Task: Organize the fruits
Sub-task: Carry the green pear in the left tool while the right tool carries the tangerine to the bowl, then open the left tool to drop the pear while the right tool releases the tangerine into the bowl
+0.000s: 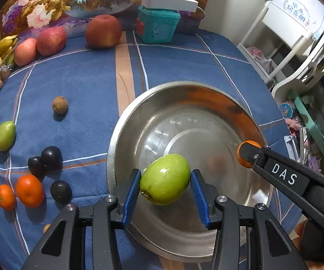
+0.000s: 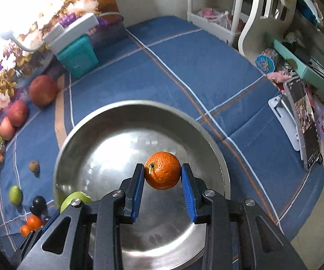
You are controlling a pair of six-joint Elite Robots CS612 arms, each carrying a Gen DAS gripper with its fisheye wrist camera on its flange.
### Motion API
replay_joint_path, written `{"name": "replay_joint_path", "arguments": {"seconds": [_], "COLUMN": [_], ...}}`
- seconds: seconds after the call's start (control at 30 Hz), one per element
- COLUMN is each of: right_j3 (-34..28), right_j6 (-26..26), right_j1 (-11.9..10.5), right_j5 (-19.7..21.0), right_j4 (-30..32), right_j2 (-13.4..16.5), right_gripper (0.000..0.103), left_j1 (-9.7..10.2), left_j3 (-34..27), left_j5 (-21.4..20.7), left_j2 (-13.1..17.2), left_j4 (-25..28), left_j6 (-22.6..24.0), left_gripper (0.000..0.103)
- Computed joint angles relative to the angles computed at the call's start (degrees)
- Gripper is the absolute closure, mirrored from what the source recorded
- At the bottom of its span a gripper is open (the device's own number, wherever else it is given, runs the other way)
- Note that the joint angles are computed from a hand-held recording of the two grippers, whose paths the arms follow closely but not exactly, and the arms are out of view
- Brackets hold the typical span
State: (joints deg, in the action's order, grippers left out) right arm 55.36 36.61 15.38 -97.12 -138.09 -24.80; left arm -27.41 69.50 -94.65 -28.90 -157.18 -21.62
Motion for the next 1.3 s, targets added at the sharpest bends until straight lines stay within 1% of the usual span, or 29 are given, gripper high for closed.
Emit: {"name": "replay_joint_path", "arguments": {"seconds": [0.07, 0.17, 0.27, 0.33, 0.5, 0.67, 0.8, 0.87, 0.9, 0.97, 1.07, 1.13, 1.17, 1.23, 1.27, 1.3], "right_j3": [0.21, 0.13, 0.26, 0.35, 0.56, 0.65, 0.37, 0.33, 0.36, 0.47, 0.07, -0.57, -1.13, -1.87, -2.34, -2.83], "right_j6": [0.77, 0.57, 0.60, 0.61, 0.37, -0.64, -2.44, -3.06, -3.19, -3.28, -4.75, -6.14, -7.05, -8.96, -9.91, -10.95], "right_j1": [-0.18, -0.12, -0.08, -0.04, 0.12, 0.45, 1.05, 1.35, 1.46, 1.66, 2.18, 2.69, 3.06, 3.54, 3.80, 4.07], "right_j5": [0.83, 0.47, 0.43, 0.64, -0.53, -0.87, -1.16, -1.21, -1.06, -0.01, 1.25, 1.90, 2.00, 3.10, 4.08, 5.07], "right_j4": [0.13, 0.49, 0.31, 0.01, -0.93, -2.21, -2.53, -2.54, -2.54, -2.93, -2.88, -2.76, -2.47, -2.53, -2.65, -2.72], "right_j2": [0.03, 0.08, -0.01, -0.10, -0.58, -1.00, -1.02, -1.05, -1.06, -1.05, -0.83, -0.51, -0.27, 0.08, 0.33, 0.59], "right_gripper": [0.067, 0.067, 0.067, 0.067, 0.067, 0.067, 0.067, 0.066, 0.065, 0.053, 0.053, 0.053, 0.052, 0.045, 0.043, 0.042], "left_j1": [-0.02, -0.12, -0.31, -0.24, 0.06, 0.95, 2.33, 2.98, 3.29, 4.06, 5.03, 5.55, 5.79, 6.10, 6.28, 6.52], "left_j3": [-0.26, -0.86, -1.02, -0.07, 0.60, 1.61, 2.69, 3.26, 3.70, 4.75, 6.24, 7.49, 8.13, 9.11, 9.43, 9.84], "left_j5": [-0.12, -0.06, 0.31, 0.09, -0.49, -0.62, 0.23, 1.51, 2.45, 3.91, 4.99, 6.76, 8.02, 10.65, 11.72, 12.56], "left_j2": [0.11, 0.35, 0.37, -0.12, -0.71, -1.73, -2.57, -2.98, -3.25, -3.90, -4.79, -5.54, -5.91, -6.56, -6.80, -7.07], "left_j4": [0.49, 1.18, 0.34, -0.62, -0.75, -0.27, 1.09, 1.65, 1.78, 1.49, 0.42, -0.28, -0.55, -0.49, -0.25, -0.20], "left_j6": [-0.13, 0.17, 1.15, 1.82, 1.25, -1.83, -6.78, -9.07, -10.18, -12.85, -15.99, -18.21, -19.31, -20.82, -21.27, -21.57], "left_gripper": [0.055, 0.054, 0.053, 0.050, 0.050, 0.050, 0.049, 0.048, 0.045, 0.042, 0.035, 0.023, 0.020, 0.010, 0.008, 0.004]}}
